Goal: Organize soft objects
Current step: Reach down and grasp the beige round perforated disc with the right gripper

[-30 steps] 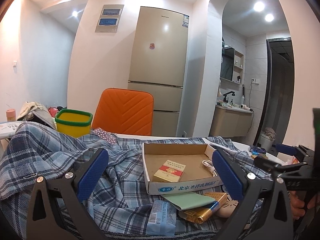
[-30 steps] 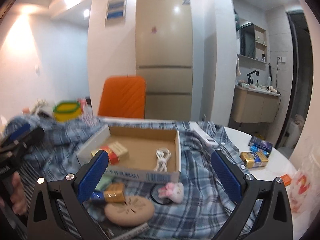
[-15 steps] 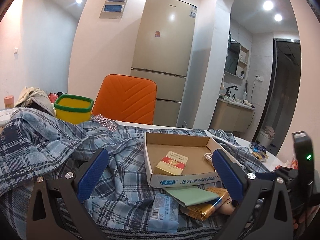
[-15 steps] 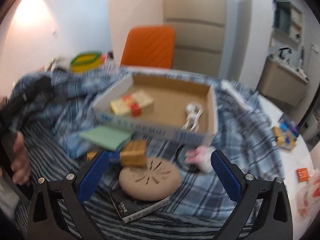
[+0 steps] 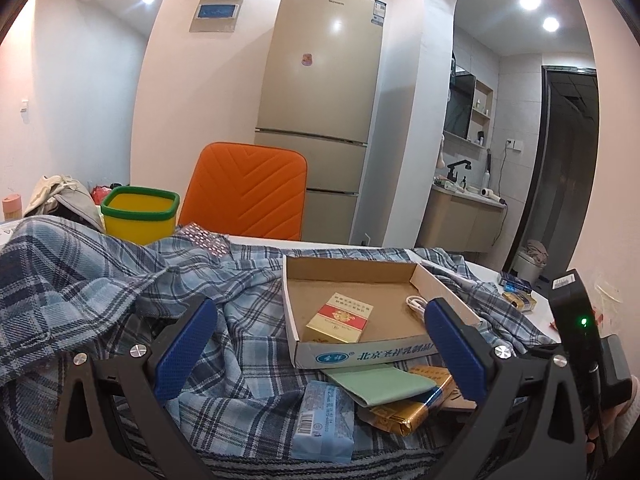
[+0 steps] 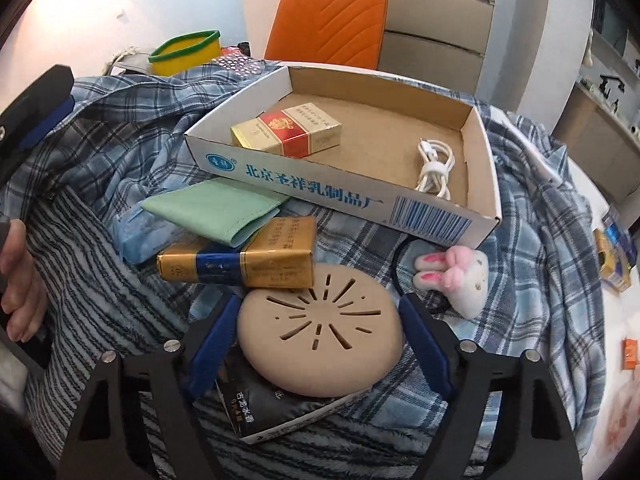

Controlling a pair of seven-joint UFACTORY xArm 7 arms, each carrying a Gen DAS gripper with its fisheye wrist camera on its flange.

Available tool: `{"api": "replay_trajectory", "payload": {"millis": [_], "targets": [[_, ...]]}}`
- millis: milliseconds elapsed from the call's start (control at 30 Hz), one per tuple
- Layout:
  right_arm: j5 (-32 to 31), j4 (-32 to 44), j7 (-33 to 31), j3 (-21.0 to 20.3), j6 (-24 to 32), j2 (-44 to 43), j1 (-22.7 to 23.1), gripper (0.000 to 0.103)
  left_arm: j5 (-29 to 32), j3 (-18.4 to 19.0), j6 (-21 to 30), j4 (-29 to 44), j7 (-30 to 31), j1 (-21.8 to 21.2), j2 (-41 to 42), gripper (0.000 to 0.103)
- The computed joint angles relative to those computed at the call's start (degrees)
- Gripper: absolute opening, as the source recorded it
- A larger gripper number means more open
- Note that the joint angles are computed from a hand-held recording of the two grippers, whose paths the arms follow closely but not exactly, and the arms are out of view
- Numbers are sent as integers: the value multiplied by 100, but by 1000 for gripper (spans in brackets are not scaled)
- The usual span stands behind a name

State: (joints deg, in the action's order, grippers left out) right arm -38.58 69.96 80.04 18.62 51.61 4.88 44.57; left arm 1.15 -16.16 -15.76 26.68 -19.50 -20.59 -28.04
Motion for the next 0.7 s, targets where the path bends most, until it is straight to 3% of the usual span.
{"api": "replay_trajectory", "payload": {"millis": [133, 367, 700], "targets": [[94, -97, 19, -2, -118, -68, -41, 82, 91, 217, 65, 22, 22, -222, 42, 103], [541, -92, -144, -18, -136, -27, -134, 85, 102, 200, 71, 32, 38, -217, 61, 103], [1016, -972, 85, -42, -1622, -530, -532, 86, 107, 224, 73, 27, 49, -237, 68, 103]]}}
